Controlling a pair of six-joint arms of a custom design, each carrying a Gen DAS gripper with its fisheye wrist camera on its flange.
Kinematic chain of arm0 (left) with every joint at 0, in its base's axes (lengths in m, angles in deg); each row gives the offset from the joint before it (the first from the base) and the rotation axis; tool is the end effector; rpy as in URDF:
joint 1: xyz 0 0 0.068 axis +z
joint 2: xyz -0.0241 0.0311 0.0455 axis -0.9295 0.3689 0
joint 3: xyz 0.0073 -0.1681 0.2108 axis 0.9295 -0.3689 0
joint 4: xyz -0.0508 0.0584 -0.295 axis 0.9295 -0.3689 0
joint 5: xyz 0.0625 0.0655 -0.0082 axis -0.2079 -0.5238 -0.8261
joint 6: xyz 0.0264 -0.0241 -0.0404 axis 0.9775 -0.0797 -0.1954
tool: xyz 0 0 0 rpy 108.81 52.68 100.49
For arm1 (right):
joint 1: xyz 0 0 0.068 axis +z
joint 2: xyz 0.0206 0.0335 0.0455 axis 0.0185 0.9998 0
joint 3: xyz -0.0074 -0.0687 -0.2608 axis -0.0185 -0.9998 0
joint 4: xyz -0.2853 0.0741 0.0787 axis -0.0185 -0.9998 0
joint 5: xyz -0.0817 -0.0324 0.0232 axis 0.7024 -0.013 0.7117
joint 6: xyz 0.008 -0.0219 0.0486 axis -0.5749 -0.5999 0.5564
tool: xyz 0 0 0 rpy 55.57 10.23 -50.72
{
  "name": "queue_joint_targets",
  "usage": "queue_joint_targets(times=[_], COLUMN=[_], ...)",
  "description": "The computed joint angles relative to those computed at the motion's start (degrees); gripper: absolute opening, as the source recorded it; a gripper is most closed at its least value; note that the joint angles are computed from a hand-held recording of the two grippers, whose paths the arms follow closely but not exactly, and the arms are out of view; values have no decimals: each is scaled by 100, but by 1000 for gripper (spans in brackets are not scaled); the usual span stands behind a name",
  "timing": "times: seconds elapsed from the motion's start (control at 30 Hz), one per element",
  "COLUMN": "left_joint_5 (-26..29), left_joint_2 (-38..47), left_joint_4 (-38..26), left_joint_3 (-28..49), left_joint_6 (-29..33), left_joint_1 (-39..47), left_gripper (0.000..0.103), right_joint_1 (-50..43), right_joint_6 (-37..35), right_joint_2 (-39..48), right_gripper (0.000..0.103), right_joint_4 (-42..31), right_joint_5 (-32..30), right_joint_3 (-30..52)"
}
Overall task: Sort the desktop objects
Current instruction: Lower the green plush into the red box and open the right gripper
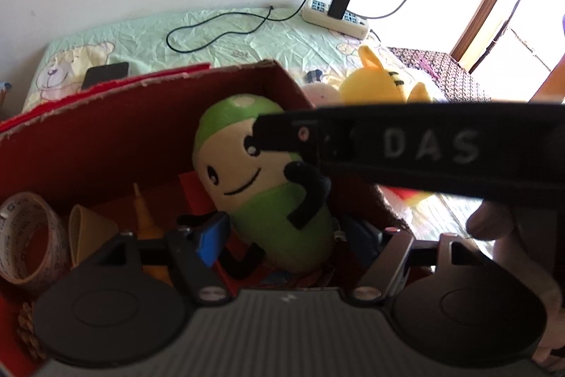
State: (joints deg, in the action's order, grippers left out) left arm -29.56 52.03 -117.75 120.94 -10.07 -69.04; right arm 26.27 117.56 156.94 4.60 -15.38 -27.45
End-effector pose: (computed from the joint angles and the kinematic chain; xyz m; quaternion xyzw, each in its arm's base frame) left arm 0.3915 -0.0278 0.1908 0.4799 0.8057 -0.2731 0.2145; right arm 0.2587 0.1068 0.1806 0.2389 0.8757 0.0778 0.4124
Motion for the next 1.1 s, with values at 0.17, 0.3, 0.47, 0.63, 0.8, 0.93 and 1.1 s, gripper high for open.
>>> queue_joint_targets(times=[0.17, 0.3, 0.47, 0.63, 0.8, 0.93, 1.1], left_joint_5=[53, 100, -4, -93, -276, -486, -738], left_joint_2=[66, 56, -91, -222, -455, -693, -888], left_joint_4=[-119, -200, -34, 57, 308, 522, 679], left_joint_3=[107, 163, 68, 12, -218, -436, -574], left_joint_6=[59, 53, -177, -395, -622, -819, -1070], left_joint_1=[126, 257, 378, 419, 383, 330, 261], left_gripper=[76, 76, 76, 76, 76, 75, 75], right_joint_1=[-44, -30, 96, 250, 406, 543, 661], right_joint_6=[88, 122, 136, 168, 278, 394, 494], right_joint_2=[11, -88, -188, -330, -550, -759, -1043], right_gripper=[30, 30, 31, 31, 31, 31, 31], right_joint_4=[-48, -100, -152, -221, -354, -487, -585], right_joint_5=[-13, 67, 194, 336, 489, 633, 684], right_joint_3=[-26, -75, -88, -128, -207, -291, -448])
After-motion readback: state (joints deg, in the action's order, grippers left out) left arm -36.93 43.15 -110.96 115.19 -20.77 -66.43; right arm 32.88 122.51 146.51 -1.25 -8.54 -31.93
